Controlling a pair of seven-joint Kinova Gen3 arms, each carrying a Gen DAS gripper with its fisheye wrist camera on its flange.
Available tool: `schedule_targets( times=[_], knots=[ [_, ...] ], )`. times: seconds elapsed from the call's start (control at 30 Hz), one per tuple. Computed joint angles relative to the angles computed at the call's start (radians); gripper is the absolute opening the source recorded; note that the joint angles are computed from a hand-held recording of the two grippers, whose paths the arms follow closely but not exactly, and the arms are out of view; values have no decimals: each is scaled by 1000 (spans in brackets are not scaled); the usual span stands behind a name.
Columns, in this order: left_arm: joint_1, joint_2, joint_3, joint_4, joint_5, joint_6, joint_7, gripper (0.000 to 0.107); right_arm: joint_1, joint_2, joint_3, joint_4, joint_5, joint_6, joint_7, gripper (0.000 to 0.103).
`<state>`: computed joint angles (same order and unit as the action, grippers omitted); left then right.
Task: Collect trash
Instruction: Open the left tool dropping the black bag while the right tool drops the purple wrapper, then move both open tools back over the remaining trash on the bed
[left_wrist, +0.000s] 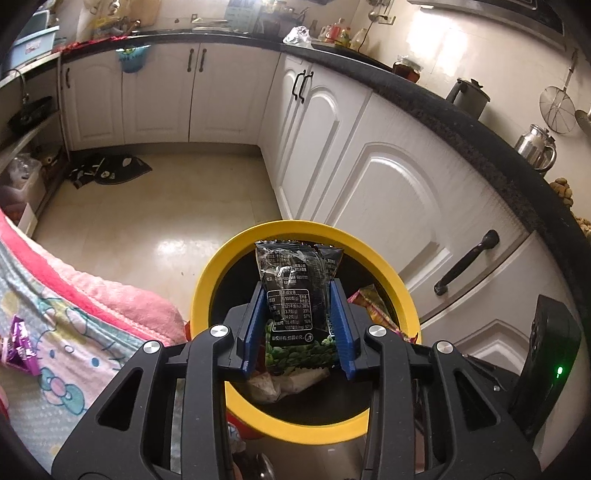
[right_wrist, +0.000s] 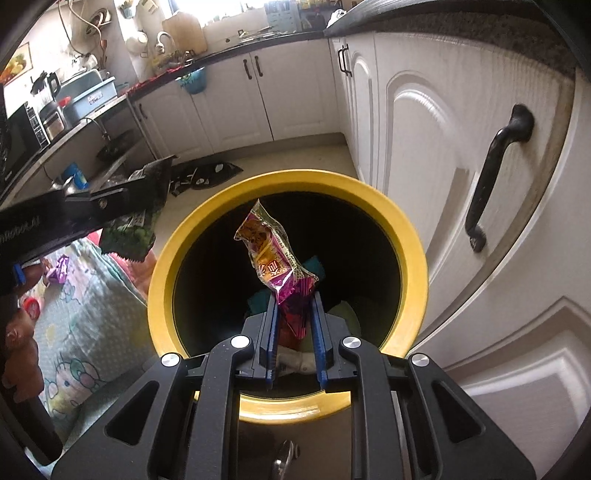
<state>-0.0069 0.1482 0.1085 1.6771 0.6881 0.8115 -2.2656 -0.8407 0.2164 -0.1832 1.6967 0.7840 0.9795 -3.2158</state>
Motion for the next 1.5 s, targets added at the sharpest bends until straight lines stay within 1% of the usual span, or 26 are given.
schedule_targets(
  times=[0.03,0.13,0.17,0.2,0.23,0.27,0.3,0.37,0.43,0.5,0.63,0.77,1.17,1.5],
  knots=[
    [1,5,0,-3,-1,0,5,28,2,5,-1,-4,-7,4,6,24],
    [-2,12,-1,-7,0,3,19,40,5,11,2,-6,-20,4,14,37],
    [-3,11,-1,-4,-1,1,22,48,4,12,4,-6,-22,7,11,39],
    [-4,11,-2,-3,-3,-1,26,54,4,11,5,-6,-24,7,8,42],
    [-6,10,-3,-3,-4,-1,30,63,5,11,6,-7,-26,6,6,45],
    [-9,9,-4,-2,-3,-1,32,67,4,12,7,-8,-25,8,3,47],
    [-11,7,-6,-1,-5,-1,36,69,-1,12,8,-10,-21,16,-4,50],
    [-11,-1,-12,1,-20,-8,53,80,-4,7,9,-6,-12,18,-18,53],
    [-13,-9,-16,3,-32,-12,63,86,-5,3,9,-4,-4,24,-30,59],
    [-18,-20,-22,6,-36,-15,68,92,-15,-5,5,1,15,42,-58,63],
    [-27,-48,-35,16,-44,-16,73,92,-24,-10,-4,-10,44,71,-86,74],
    [-41,-82,-55,33,-31,-13,54,92,-39,-20,-16,-18,88,100,-116,79],
    [-82,-177,-139,75,31,5,-18,92,-73,-30,-49,-59,175,146,-125,79],
    [-115,-255,-224,115,93,21,-84,92,-116,-20,-60,-115,225,152,-85,79]
  ],
)
